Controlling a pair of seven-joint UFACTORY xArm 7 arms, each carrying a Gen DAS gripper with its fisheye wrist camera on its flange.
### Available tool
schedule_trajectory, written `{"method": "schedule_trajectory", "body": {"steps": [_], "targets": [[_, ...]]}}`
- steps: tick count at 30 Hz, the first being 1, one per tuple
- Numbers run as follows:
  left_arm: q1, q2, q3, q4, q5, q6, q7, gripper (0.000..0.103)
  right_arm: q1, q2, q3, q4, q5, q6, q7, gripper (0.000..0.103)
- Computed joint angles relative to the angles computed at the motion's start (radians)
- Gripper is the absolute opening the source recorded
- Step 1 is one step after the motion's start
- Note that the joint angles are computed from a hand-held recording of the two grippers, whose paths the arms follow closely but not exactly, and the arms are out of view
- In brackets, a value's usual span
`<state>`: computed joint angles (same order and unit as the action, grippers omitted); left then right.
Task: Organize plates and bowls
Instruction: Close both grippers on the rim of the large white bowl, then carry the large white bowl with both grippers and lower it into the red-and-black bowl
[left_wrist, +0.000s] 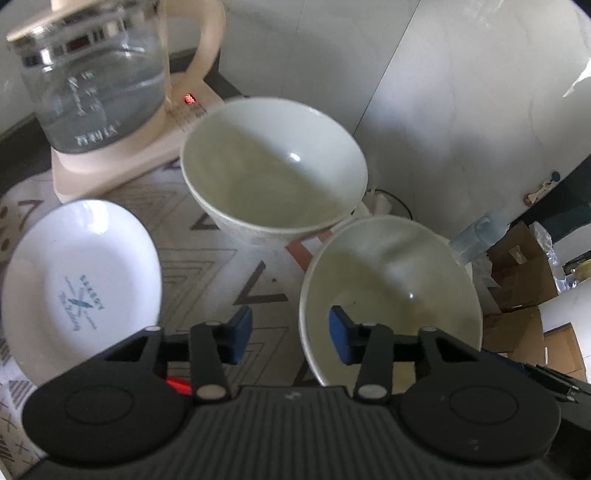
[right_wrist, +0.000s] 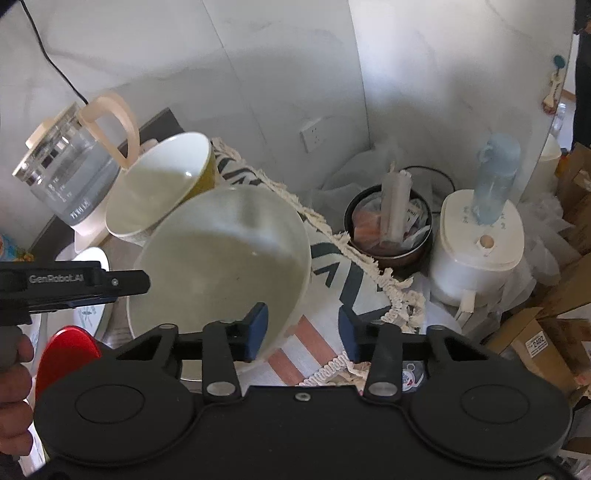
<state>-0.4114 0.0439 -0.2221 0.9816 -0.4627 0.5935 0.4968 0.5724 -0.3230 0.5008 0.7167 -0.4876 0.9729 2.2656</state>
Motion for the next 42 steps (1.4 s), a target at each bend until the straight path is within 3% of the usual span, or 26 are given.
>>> {"method": "schedule_trajectory", "body": {"steps": [11,15,17,24,42], "targets": [[-0.032,0.079,-0.012,0.037,0.183,-0.006,-0.201,0.022,-0.035,-0.030,-0.055,-0.096,0.024,-0.177,-0.143,0.033],[-0.029,0.081,-0.016,0.029,0.193,0.003,-0.244,0.011,-0.060,-0.031,-0.055,-0.122,0.011,-0.250,-0.202,0.020],[-0.025,0.079,-0.020,0.025,0.168,0.018,-0.247,0.006,-0.068,-0.028,-0.055,-0.121,0.016,-0.259,-0.233,0.020],[-0.016,0.008,-0.023,-0.031,0.066,-0.003,-0.167,0.007,-0.087,-0.067,-0.016,-0.114,0.022,-0.218,-0.233,0.018],[-0.015,-0.221,0.071,-0.107,-0.115,0.053,0.002,0.007,-0.049,0.006,0.064,0.136,-0.128,0.086,-0.135,0.018]]}}
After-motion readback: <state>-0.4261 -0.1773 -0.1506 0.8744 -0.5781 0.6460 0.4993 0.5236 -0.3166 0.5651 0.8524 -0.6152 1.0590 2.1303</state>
